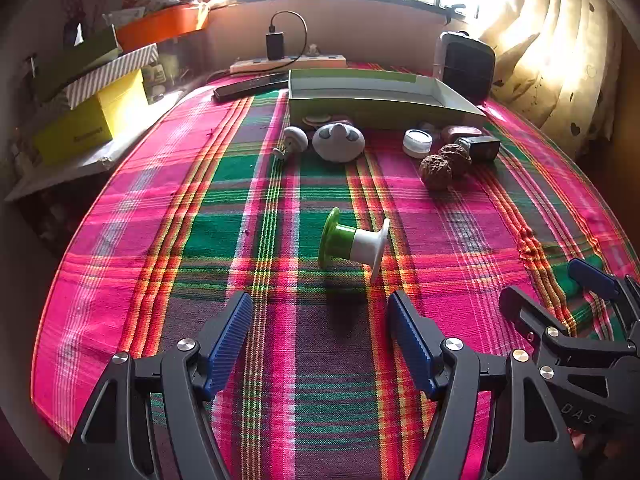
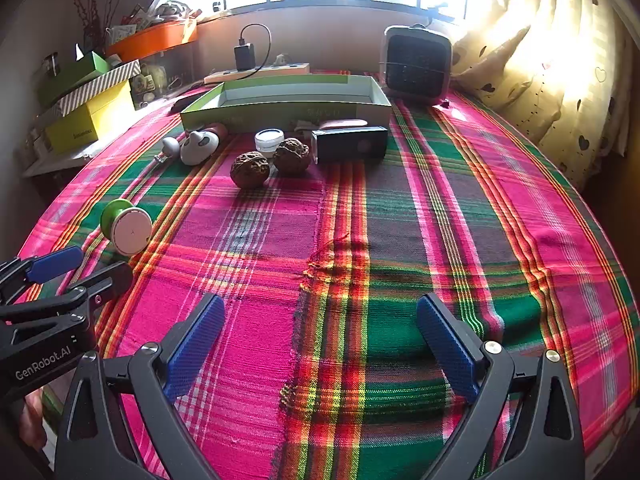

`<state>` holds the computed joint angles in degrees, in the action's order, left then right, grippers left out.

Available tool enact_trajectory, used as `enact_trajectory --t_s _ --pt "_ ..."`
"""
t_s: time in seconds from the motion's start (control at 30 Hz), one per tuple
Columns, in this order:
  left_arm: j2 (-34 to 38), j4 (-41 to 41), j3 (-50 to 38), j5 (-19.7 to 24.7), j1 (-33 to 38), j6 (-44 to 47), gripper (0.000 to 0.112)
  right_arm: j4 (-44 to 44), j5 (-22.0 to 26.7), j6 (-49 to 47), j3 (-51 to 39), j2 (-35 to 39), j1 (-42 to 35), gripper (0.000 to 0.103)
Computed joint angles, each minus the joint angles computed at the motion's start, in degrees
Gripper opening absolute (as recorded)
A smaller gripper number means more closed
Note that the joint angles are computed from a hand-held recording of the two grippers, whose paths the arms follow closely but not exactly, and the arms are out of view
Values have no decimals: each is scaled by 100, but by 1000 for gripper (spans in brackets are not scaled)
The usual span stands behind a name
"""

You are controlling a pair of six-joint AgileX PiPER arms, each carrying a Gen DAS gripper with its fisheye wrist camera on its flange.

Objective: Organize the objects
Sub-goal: 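Move left gripper to the green-white spool while right gripper approaches the walnuts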

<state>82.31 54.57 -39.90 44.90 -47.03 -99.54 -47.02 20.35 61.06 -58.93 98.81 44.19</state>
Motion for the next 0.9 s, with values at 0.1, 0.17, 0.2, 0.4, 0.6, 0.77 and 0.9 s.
enact_trajectory --t_s 0.1,0.17,0.2,0.4,0.6,0.77,0.9 --pt "0 3 3 -2 0 -8 70 -51 -7 51 1 2 3 97" --pt "-8 -12 -1 -6 10 8 70 -63 -10 64 -1 4 2 97" --pt "-12 -18 -1 -6 12 21 70 -78 -15 81 2 4 3 97" --pt "-14 -31 -12 -1 14 40 70 -142 -19 150 11 7 11 97" --pt "-12 -34 -17 10 9 41 70 -192 -33 198 27 5 11 97" --pt "-14 -24 -13 8 7 30 70 -213 -35 220 27 7 14 97" --pt "-8 -26 -18 13 2 22 70 -215 -36 219 27 7 12 97"
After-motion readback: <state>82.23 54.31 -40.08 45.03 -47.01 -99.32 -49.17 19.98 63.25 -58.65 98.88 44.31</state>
